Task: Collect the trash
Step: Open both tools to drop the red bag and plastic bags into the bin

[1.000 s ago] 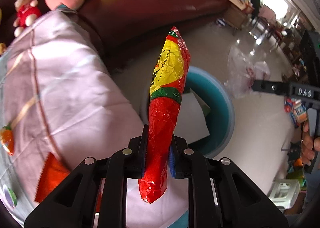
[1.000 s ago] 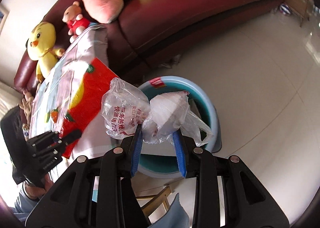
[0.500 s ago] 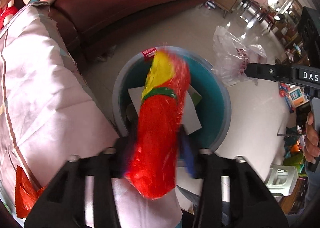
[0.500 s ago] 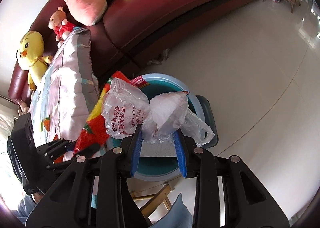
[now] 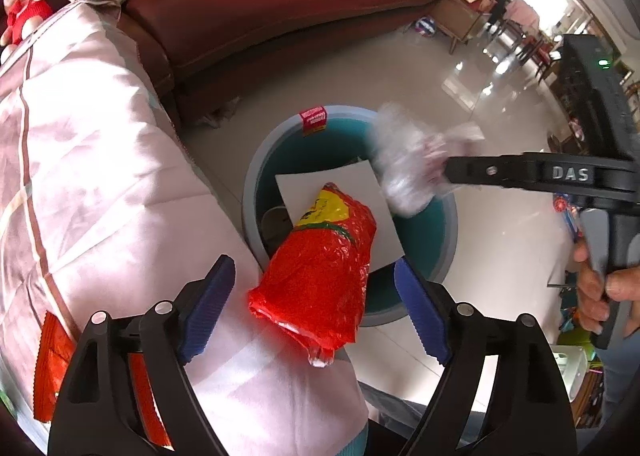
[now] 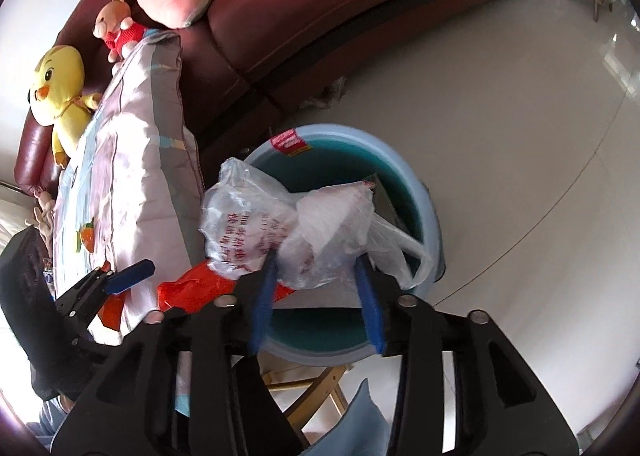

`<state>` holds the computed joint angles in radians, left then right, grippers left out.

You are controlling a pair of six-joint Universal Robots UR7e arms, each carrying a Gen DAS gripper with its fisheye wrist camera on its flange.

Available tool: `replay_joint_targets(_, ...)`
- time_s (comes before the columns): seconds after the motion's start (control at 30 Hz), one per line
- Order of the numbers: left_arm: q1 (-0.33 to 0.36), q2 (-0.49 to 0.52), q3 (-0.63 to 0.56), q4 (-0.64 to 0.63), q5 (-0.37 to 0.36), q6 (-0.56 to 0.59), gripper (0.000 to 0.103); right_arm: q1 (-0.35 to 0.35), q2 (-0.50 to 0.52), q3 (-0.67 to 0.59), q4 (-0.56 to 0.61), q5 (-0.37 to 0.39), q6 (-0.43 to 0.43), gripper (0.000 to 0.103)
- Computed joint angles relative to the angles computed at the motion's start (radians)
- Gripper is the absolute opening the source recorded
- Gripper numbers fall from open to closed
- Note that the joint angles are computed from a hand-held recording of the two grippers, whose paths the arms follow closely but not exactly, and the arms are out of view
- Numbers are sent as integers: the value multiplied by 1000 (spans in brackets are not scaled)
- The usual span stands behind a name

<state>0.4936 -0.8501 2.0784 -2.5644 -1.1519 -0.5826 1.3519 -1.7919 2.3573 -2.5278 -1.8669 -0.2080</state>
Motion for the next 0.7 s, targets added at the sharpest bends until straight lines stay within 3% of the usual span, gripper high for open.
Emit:
replay_joint_targets(0.07, -1, -8, 6, -5, -4, 0, 85, 3, 17, 0, 2, 2, 13, 61)
replay_joint_targets(0.13, -4, -15, 12, -13, -6, -2, 86, 1, 25, 0, 8, 9, 29, 67)
replay_joint_targets(0.4, -24, -84, 66, -44, 7, -29, 86, 31, 22, 9, 19, -29, 74, 73)
replay_joint_targets(0.7, -58, -209, 150, -26, 61, -83, 87, 126, 19, 27, 33, -55, 131, 76)
